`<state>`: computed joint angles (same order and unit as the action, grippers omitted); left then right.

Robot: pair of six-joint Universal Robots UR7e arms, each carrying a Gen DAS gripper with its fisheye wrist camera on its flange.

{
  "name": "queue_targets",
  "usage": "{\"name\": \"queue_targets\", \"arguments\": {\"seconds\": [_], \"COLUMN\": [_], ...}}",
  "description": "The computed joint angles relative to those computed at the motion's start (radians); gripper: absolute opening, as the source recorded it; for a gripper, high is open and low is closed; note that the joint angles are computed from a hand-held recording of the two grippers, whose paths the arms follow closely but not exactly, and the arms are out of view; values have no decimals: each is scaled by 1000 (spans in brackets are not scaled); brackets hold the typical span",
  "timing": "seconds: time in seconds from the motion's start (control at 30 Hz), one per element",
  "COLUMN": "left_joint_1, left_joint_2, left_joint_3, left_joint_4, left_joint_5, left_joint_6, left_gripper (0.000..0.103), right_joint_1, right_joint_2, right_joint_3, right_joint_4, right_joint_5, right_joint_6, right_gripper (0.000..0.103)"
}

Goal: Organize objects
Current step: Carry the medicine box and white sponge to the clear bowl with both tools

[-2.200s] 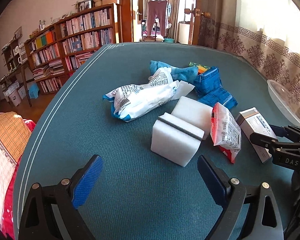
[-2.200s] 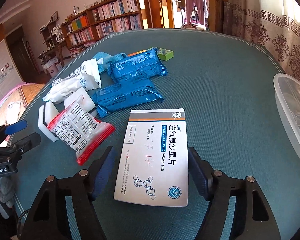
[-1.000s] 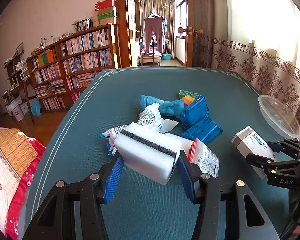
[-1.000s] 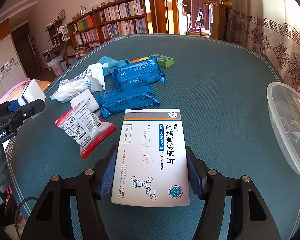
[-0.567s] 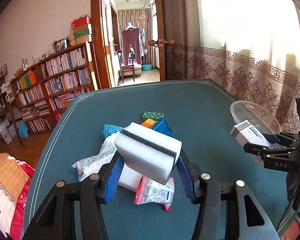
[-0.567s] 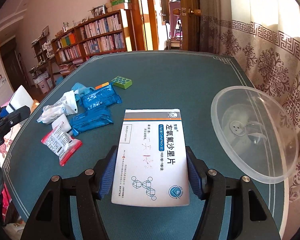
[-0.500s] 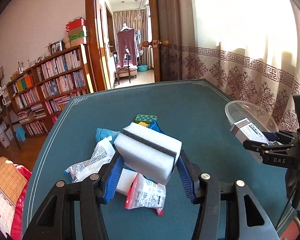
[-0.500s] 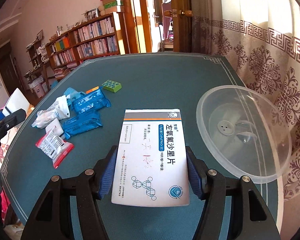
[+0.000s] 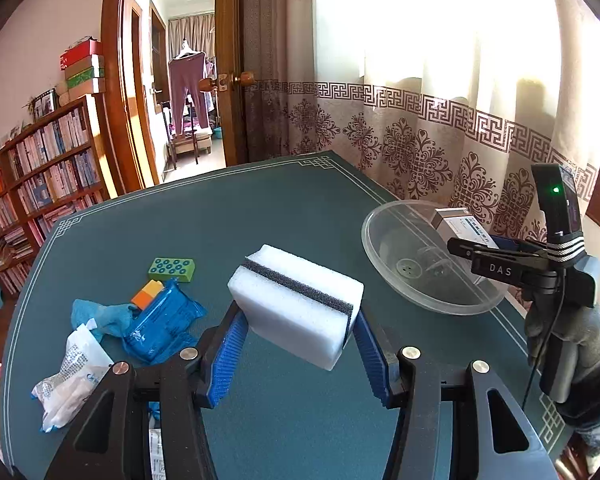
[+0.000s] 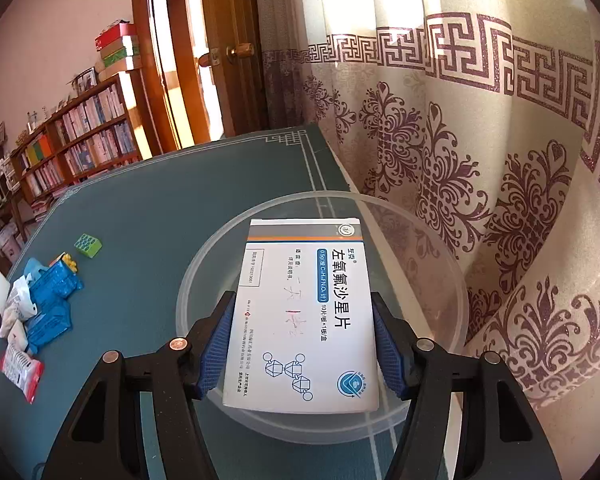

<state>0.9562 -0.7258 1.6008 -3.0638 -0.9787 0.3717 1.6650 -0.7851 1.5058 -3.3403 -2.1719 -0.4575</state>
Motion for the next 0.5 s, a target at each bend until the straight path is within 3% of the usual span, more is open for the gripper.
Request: {"name": "queue_targets", "arguments": {"seconds": [0.23, 0.5], "left_joint_1": [0, 0], "left_joint_2": [61, 125], "left_joint_3": [-79, -166], "left_joint_4": [65, 135], "left_joint_5": [-35, -63], "left_joint_6": [-21, -26], "left_gripper": [57, 57], "right_joint_1": [-34, -50], "right_joint_2": [42, 47], "right_joint_3": [-78, -77], "right_joint_4": [44, 56], "right_joint_5": [-42, -83], "right_joint_6": [11, -20], "right_gripper": [65, 66]}}
